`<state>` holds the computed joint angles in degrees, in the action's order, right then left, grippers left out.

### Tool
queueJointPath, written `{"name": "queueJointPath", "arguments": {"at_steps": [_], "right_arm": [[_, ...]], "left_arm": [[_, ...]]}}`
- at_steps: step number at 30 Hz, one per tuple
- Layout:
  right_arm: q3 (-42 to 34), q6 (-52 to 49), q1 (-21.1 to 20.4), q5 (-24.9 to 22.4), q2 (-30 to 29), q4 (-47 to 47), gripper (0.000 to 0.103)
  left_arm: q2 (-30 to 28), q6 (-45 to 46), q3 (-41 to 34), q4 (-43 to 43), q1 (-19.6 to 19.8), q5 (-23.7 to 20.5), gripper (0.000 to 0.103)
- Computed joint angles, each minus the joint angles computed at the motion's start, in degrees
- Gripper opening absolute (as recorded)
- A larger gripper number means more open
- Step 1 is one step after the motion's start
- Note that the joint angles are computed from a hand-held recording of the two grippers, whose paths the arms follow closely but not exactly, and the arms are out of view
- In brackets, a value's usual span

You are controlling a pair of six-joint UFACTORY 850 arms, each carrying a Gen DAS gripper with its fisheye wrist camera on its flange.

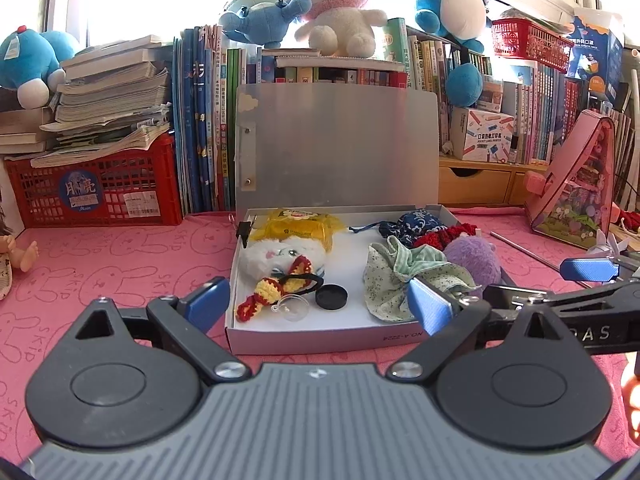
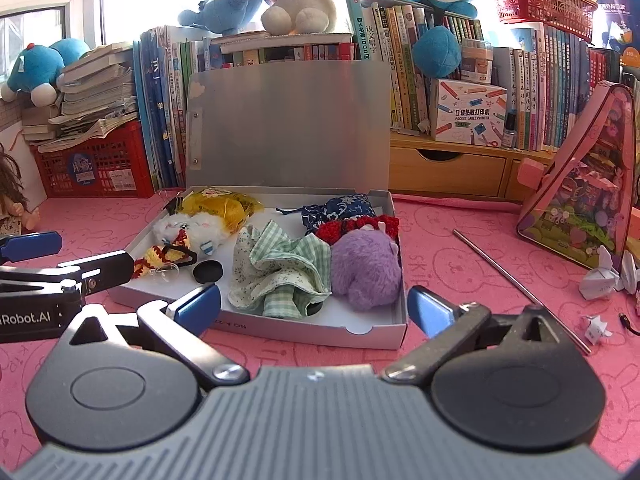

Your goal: Organize objects

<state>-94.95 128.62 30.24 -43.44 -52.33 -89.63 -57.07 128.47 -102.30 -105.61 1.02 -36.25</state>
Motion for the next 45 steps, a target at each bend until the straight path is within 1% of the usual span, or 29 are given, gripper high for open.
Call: {"name": "queueJointPath", "arguments": {"at_steps": [11, 18, 28, 34, 45], "right_arm": [[2.80, 3.23, 1.70, -0.02, 1.61, -1.45, 0.103], [3.42, 3.51, 2.64, -0.57, 1.47, -1.15, 0.103], [4.88, 5.32, 4.03, -1.51, 1.08, -0.32, 0.103], [5.35, 6.43, 4.46, -1.08, 0.36, 0.87, 0.103], [5.71, 6.78, 4.90, -0.71, -0.31, 2.77, 0.103]], "left_arm": [[3.44, 5.04, 6.32, -2.45, 1.61, -2.58, 0.098], [4.47, 8.01, 9.19, -3.72, 2.38, -2.81, 0.098], [4.60, 9.39, 11.88, -4.49, 3.04, -1.08, 0.098], [4.66, 12.85, 13.62, -6.79, 3.27, -0.35, 0.098], [3.77, 13.32, 13.55, -6.94, 3.34, 1.35, 0.098]]}}
